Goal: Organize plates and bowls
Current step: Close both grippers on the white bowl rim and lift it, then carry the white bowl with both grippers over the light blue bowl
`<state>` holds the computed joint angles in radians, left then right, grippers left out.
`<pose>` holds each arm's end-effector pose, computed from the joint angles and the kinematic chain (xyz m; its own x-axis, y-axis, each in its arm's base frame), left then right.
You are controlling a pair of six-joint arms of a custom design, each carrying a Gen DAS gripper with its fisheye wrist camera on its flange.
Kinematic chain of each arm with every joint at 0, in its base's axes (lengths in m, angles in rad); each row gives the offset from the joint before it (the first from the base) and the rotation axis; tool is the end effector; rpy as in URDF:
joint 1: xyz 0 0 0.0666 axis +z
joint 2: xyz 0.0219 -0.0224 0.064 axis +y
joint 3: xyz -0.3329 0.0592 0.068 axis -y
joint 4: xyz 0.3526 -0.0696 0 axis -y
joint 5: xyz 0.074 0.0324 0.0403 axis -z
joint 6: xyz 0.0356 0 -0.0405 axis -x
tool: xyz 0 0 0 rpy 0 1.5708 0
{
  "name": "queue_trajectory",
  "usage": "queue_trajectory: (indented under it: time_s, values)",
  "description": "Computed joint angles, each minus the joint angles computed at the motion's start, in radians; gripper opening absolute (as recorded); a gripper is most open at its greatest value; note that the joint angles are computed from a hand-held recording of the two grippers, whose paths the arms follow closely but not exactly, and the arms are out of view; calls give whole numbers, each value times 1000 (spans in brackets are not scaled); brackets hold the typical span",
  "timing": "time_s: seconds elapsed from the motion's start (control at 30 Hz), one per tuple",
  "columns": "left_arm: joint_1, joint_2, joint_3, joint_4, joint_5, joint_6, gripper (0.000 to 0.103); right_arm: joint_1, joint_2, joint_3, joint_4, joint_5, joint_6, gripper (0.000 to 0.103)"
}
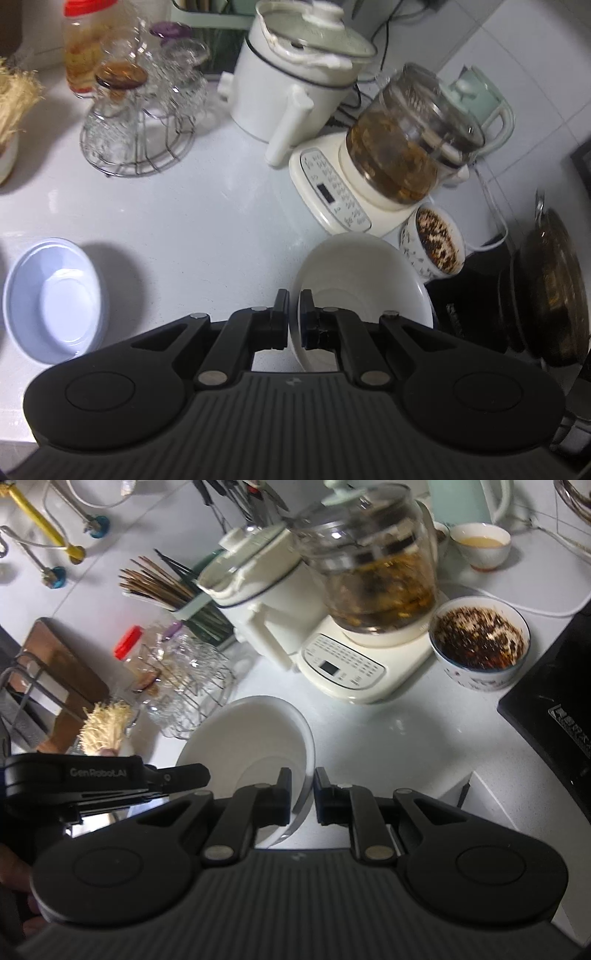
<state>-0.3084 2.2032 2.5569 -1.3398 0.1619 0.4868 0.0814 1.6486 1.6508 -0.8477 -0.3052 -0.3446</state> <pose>0.6312 -0.2075 0.3899 -0.8820 -0.2036 -0.4249 -0.0320 0.9257 -0.3770 0.5370 0.0541 0.3771 -0.7953 0.2584 -0.5484 -0.0080 0.9000 0.4357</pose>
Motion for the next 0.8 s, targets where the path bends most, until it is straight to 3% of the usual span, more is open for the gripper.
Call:
queue_trajectory:
  time_s: [0.2, 0.47, 0.8]
  values:
    - [5, -63, -57, 25, -21, -7, 7, 20, -14, 28, -19, 5, 7, 15]
    - [13, -184, -222, 102, -47, 9, 7, 39, -33, 43, -30, -9, 27, 15]
    - [-3, -308, -360, 143, -130, 67, 7, 42, -54, 49, -50, -84, 76, 15]
